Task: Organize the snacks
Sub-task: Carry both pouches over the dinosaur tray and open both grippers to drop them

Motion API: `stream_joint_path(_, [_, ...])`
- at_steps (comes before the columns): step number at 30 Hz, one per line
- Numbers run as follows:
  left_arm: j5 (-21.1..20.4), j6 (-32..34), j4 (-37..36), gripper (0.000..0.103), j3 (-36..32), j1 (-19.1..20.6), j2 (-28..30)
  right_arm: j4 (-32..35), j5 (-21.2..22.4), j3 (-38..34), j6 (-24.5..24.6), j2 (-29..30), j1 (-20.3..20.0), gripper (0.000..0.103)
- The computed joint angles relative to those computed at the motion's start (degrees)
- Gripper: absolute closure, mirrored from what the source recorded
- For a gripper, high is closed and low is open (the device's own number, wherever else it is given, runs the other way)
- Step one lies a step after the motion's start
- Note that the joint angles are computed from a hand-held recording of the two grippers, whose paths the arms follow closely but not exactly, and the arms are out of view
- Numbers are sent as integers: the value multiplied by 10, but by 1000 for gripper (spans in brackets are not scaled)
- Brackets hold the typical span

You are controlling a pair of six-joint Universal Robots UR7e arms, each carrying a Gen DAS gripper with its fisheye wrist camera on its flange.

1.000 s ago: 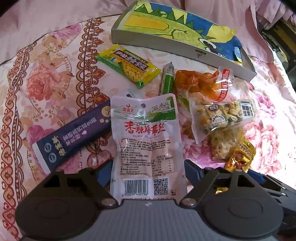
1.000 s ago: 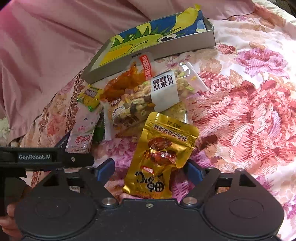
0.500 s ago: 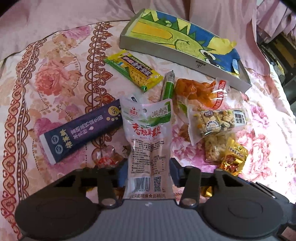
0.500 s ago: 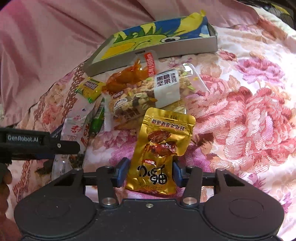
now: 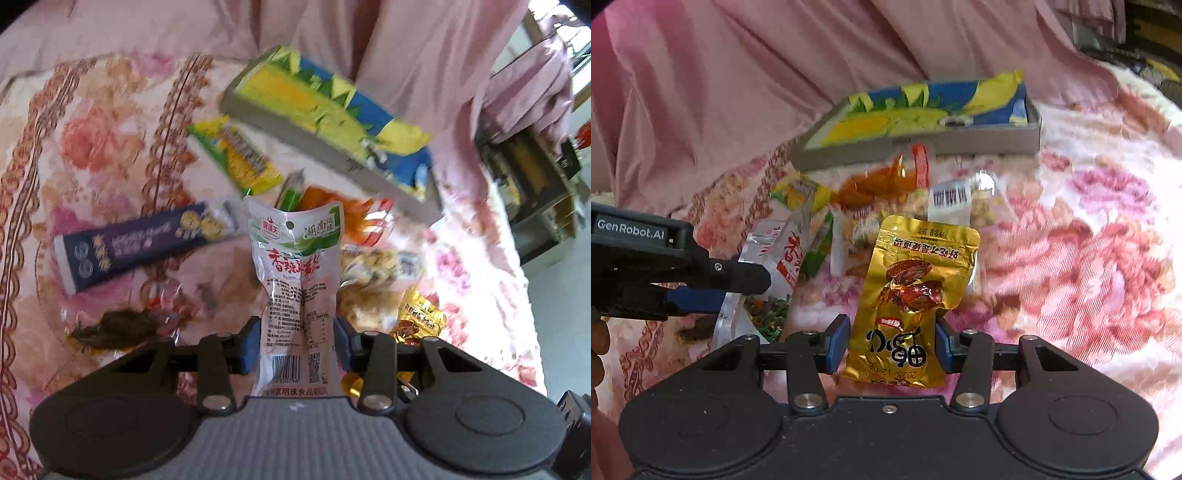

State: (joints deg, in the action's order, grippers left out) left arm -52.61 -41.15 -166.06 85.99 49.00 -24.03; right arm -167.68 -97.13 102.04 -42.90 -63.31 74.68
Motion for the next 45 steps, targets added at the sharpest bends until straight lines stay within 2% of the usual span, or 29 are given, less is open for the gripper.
stream_joint_path(6, [47, 57, -93, 57, -4, -14, 16, -56, 44, 9, -14, -4, -2, 53])
stream_joint_path(10, [76, 120, -149, 57, -43, -12, 43, -61, 71, -16, -11, 5, 2, 53])
stream_joint_path(12, [85, 151, -157, 57, -77, -7, 57, -55, 79, -35, -19, 13, 8, 53])
stream_joint_path(16, [67, 196, -198, 57, -160, 11, 93, -38, 101, -91, -26, 40, 20, 53])
stream_joint_path(20, [74, 275, -201, 57, -279, 30, 149, -57, 127, -166, -42, 95, 29, 53])
stream_joint_path(23, [71, 315, -186, 56, -369, 48, 192, -59, 137, -237, -19, 146, 32, 53])
stream_joint_path(26, [66, 336, -163, 56, -452, 64, 234, -39, 126, -313, 20, 194, 35, 53])
stream_joint_path(32, [51, 362, -87, 56, -670, 97, 347, -1, 96, -455, 53, 282, 37, 53])
stream_joint_path(36, [33, 355, -53, 59, -727, 110, 377, 59, 66, -560, 81, 341, 38, 53])
stream_joint_path(39, [35, 349, -1, 59, -805, 117, 417, 103, 43, -610, 95, 370, 39, 53])
stream_joint_path(42, [32, 345, 12, 59, -828, 122, 429, 130, 26, -631, 92, 385, 40, 53])
stream_joint_path(45, [29, 342, -15, 59, -774, 122, 403, 145, 15, -637, 84, 389, 41, 51])
